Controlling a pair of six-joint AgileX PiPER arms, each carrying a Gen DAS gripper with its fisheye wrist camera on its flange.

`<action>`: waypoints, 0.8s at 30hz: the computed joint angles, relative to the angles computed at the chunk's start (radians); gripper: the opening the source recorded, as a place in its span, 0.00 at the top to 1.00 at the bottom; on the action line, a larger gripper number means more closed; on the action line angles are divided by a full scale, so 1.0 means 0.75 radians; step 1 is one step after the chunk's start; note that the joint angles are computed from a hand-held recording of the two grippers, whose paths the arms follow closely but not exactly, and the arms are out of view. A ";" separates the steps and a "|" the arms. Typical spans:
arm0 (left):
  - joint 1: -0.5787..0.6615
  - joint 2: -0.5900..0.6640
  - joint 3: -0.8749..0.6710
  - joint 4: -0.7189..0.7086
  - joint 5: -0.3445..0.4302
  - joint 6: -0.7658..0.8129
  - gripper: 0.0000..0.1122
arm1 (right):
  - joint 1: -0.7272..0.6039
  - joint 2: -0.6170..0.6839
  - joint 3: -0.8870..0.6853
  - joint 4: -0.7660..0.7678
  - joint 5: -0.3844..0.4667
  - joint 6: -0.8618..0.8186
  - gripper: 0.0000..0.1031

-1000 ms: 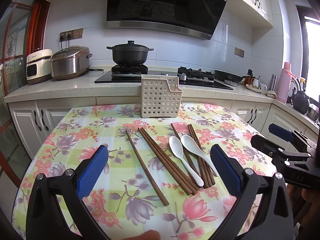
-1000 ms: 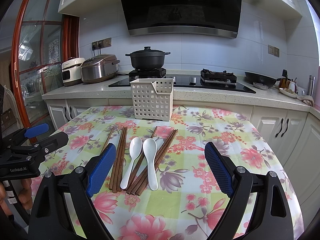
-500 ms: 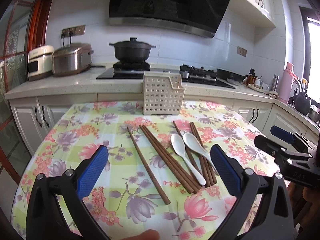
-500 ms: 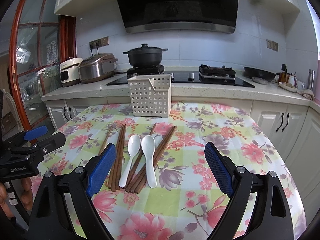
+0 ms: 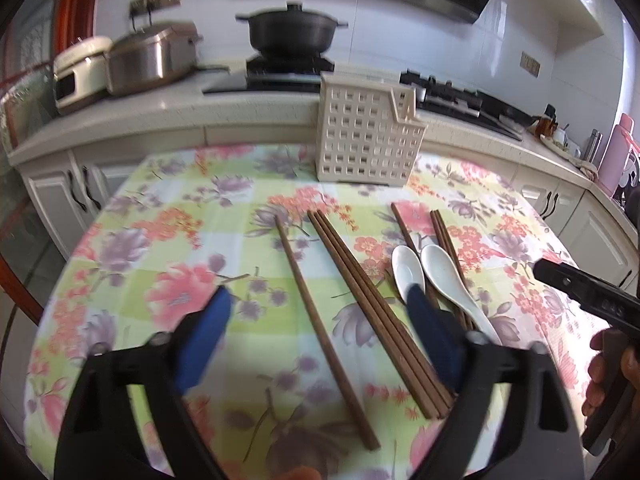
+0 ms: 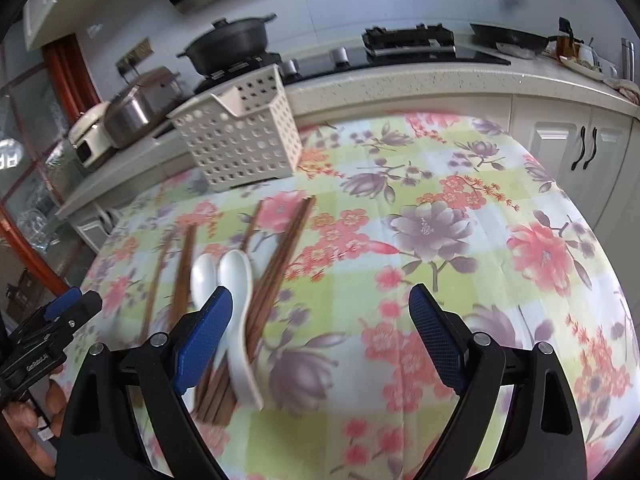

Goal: Organize utensils

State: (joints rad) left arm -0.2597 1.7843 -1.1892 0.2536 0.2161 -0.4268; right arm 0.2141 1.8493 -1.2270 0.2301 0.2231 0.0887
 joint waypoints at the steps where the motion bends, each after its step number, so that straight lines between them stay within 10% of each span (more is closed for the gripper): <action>1: 0.006 0.038 -0.045 -0.058 0.025 0.056 0.32 | -0.010 0.047 -0.068 0.070 0.046 -0.068 0.30; 6: 0.044 0.209 -0.248 -0.288 0.144 0.258 0.50 | -0.023 0.253 -0.356 0.053 0.235 -0.061 0.47; 24: 0.095 0.478 -0.597 -0.329 0.338 0.295 0.76 | 0.023 0.525 -0.784 -0.218 0.489 0.113 0.52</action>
